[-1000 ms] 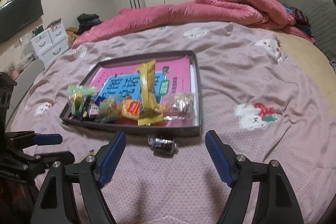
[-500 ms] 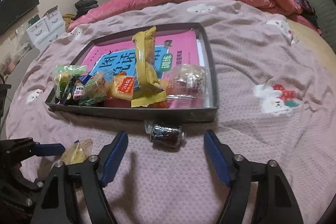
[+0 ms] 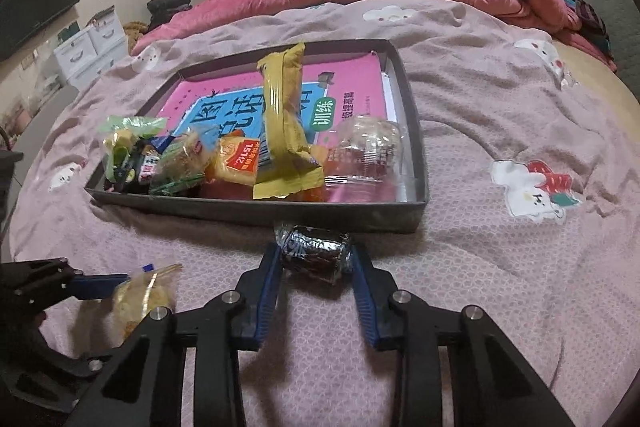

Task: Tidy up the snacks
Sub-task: 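Grasp the dark wrapped candy with the right tool while the left tool grasps the clear cookie bag, then carry the candy with the right tool while the left tool carries the cookie bag over the tray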

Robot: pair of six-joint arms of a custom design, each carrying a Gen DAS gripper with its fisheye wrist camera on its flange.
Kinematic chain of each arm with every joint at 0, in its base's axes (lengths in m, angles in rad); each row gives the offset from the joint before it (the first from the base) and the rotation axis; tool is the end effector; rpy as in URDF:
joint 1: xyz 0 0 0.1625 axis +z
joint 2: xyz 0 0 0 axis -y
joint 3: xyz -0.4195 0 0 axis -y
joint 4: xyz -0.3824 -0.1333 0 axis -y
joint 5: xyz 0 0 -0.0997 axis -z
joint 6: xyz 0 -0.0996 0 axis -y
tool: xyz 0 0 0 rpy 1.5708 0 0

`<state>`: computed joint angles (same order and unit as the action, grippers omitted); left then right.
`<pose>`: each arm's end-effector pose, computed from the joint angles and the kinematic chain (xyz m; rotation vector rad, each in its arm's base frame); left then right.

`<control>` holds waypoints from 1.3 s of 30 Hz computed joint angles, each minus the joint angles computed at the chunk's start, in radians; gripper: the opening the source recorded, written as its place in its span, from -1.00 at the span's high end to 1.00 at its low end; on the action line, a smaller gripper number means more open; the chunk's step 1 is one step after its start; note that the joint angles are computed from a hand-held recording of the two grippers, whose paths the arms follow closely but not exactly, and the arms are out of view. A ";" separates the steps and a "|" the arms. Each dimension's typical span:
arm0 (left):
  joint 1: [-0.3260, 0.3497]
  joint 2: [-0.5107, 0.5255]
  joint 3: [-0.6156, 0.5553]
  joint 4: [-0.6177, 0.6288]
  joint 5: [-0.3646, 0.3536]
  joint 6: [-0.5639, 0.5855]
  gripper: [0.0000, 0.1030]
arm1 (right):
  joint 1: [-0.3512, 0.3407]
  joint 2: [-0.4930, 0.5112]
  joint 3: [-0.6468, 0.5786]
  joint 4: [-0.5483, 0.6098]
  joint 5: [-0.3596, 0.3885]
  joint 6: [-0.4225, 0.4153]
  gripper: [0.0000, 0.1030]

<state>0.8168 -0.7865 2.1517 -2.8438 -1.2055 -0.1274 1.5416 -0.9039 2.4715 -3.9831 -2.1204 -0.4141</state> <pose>-0.1953 -0.4546 -0.0167 0.8764 2.6285 -0.1027 0.0698 -0.3926 0.1279 0.1538 -2.3115 0.8651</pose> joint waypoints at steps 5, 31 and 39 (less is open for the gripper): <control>0.028 -0.016 -0.003 -0.003 -0.040 0.000 -0.30 | 0.003 -0.043 0.039 0.005 0.055 0.041 0.32; 0.010 -0.169 0.019 -0.122 0.055 0.028 -0.29 | 0.124 -0.046 0.022 -0.150 -0.016 -0.048 0.32; 0.009 -0.166 -0.005 -0.145 0.083 0.015 -0.29 | 0.133 -0.044 0.004 -0.177 -0.021 -0.078 0.32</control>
